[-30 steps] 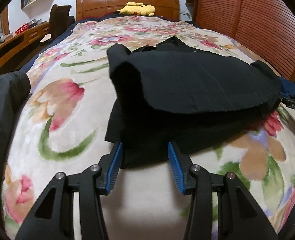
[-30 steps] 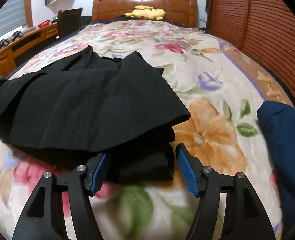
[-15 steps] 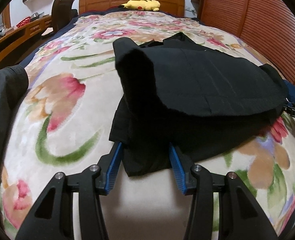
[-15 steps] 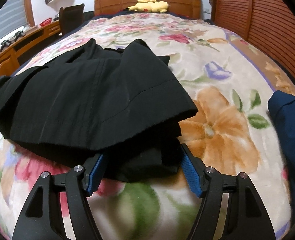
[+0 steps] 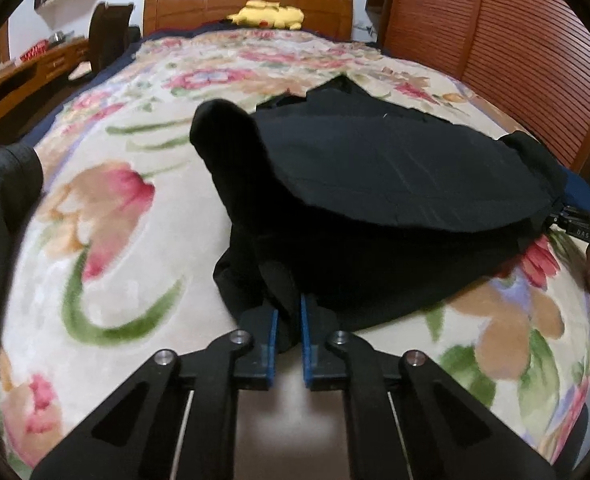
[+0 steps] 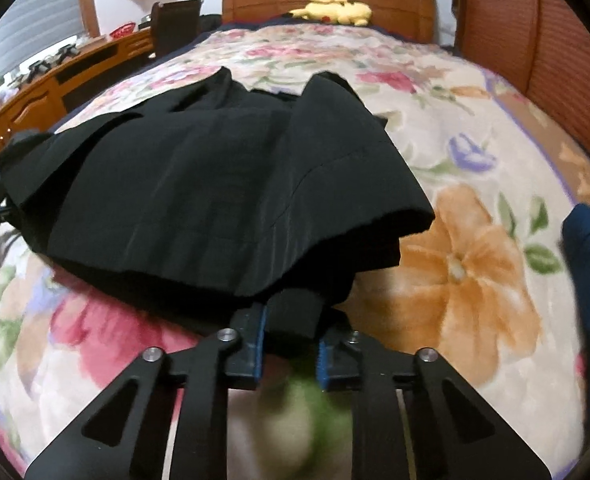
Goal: Fold large clothes
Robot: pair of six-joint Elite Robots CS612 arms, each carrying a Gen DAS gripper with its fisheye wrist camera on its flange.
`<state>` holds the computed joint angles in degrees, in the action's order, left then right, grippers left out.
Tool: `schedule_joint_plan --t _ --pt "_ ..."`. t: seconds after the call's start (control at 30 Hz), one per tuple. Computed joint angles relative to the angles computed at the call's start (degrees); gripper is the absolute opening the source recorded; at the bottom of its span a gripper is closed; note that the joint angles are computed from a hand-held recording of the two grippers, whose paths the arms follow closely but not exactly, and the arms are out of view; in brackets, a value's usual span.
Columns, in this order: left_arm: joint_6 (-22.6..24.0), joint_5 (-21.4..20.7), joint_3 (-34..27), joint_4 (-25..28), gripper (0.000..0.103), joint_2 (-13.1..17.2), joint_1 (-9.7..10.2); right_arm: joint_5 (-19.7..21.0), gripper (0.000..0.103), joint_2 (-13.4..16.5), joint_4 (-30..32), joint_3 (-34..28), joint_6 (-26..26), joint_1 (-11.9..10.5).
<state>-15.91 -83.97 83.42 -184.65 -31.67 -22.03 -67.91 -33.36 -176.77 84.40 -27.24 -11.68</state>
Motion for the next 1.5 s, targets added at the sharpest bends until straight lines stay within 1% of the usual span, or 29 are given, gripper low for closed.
schedule_joint_plan --t 0.1,0.17,0.23,0.3,0.47,0.63,0.7,0.77,0.87,0.93,1.03,1.1,1.13,1.2,1.23,1.3,1.33,1.4,1.5 --pt "0.7 2.3 2.1 -3.5 0.002 -1.0 -0.54 1.3 0.009 -0.8 -2.9 1.6 1.4 -0.4" --pt "0.4 2.5 3.8 -5.9 0.002 -1.9 -0.65 2.2 0.009 -1.7 -4.5 3.1 1.5 -0.7" --pt "0.2 1.5 5.7 -7.3 0.002 -2.9 -0.68 2.2 0.009 -2.7 -6.3 5.0 0.3 -0.8" --pt "0.5 2.0 7.4 -8.4 0.001 -3.7 -0.97 1.4 0.009 -3.7 -7.7 6.7 -0.5 -0.7" --pt "1.9 2.7 12.8 -12.3 0.001 -6.3 -1.97 4.1 0.008 -6.8 -10.4 12.0 -1.8 -1.7" --pt "3.3 3.6 19.5 -17.5 0.001 -9.4 -3.54 5.6 0.009 -10.7 -12.2 18.4 -5.6 -2.8" --pt "4.2 4.7 21.6 -18.3 0.001 -10.3 -4.30 5.8 0.009 -12.0 -12.7 20.7 -7.0 -3.3" --pt "4.0 5.1 22.8 -18.8 0.001 -10.8 -4.64 6.2 0.009 -13.2 -13.3 23.5 -8.5 -3.8" --pt "3.5 6.2 23.6 -18.9 0.002 -11.0 -5.22 6.2 0.009 -13.6 -13.9 25.5 -9.3 -4.3" --pt "3.0 7.3 23.8 -18.2 0.004 -11.0 -5.56 6.0 0.010 -13.6 -14.6 26.4 -9.2 -4.6" --pt "1.8 7.7 23.9 -17.1 0.008 -11.0 -5.47 4.9 0.013 -12.8 -15.9 26.5 -7.9 -4.6" --pt "1.5 8.2 24.2 -17.1 0.010 -11.1 -5.54 4.8 0.022 -12.4 -16.8 26.3 -5.7 -4.6" --pt "1.3 8.4 24.5 -17.2 0.012 -11.2 -5.56 4.4 0.025 -12.3 -17.8 26.6 -5.4 -4.7" --pt "1.2 8.4 25.0 -17.7 0.014 -11.5 -5.53 2.5 0.037 -11.8 -20.5 26.8 -5.1 -4.5" --pt "1.1 8.6 25.3 -18.1 0.017 -11.6 -5.57 1.8 0.040 -11.8 -21.5 26.9 -4.8 -4.4" --pt "1.0 8.7 25.8 -19.4 0.022 -11.8 -5.49 1.4 0.052 -11.6 -23.5 27.0 -4.2 -4.4" --pt "0.9 8.7 25.9 -19.5 0.026 -11.8 -5.38 1.6 0.054 -11.5 -24.5 27.0 -3.9 -4.7" --pt "0.7 8.7 25.8 -19.2 0.028 -11.9 -5.06 1.9 0.058 -11.3 -25.4 26.8 -3.9 -4.7" --pt "0.8 9.2 24.8 -17.8 0.031 -11.5 -4.76 0.5 0.059 -10.8 -26.1 26.0 -4.8 -4.2"
